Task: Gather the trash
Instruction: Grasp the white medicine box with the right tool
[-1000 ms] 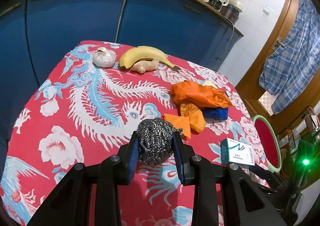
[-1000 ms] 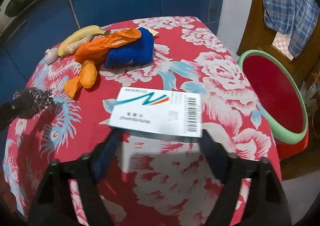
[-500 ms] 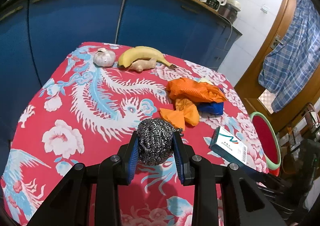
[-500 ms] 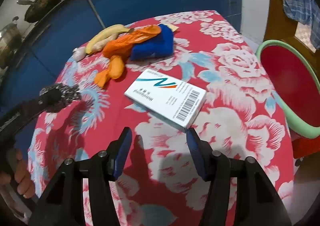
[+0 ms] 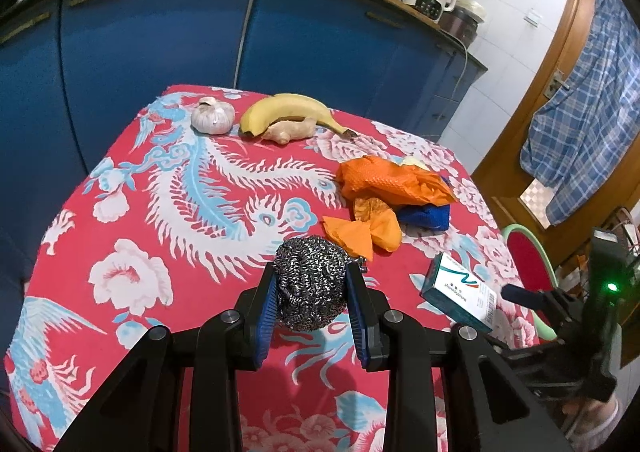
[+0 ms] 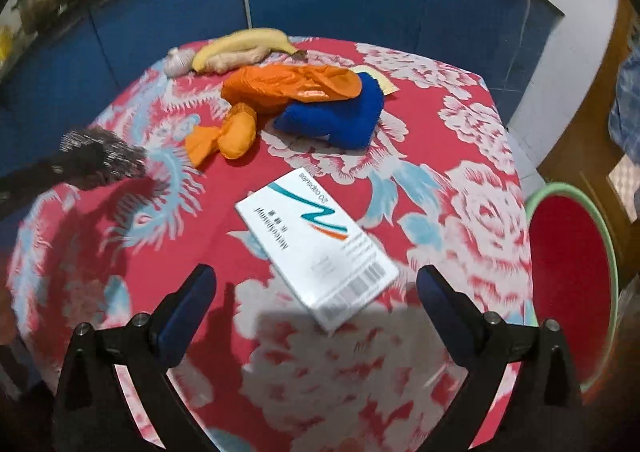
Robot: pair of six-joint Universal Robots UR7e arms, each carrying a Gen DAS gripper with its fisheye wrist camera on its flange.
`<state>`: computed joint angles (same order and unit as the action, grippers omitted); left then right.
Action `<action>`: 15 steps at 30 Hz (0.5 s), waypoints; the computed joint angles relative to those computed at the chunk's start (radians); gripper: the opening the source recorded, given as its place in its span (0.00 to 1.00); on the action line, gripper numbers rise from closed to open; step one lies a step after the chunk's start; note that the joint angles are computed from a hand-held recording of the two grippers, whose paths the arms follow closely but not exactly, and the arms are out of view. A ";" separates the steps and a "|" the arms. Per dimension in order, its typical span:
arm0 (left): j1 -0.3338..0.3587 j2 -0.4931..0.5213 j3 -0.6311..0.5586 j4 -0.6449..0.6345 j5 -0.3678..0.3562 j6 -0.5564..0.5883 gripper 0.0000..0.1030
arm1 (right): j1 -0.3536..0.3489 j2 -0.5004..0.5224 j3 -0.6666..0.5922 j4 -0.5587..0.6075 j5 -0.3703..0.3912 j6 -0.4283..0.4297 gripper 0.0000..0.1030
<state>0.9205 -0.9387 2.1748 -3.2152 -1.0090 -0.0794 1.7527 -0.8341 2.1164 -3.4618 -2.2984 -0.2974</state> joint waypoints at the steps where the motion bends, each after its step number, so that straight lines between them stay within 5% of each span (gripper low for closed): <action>1: 0.000 -0.001 0.000 0.000 0.000 0.000 0.32 | -0.004 0.000 -0.006 0.012 0.006 -0.002 0.96; 8: -0.005 0.000 -0.002 0.014 0.001 0.002 0.32 | -0.022 0.007 -0.028 0.057 0.019 0.005 0.73; 15: -0.026 0.008 -0.009 0.016 0.004 0.016 0.32 | -0.019 -0.003 0.017 0.002 0.056 0.027 0.71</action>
<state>0.8948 -0.9307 2.1659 -3.1988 -1.0050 -0.0632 1.7332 -0.8367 2.1338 -3.4601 -2.2428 -0.2705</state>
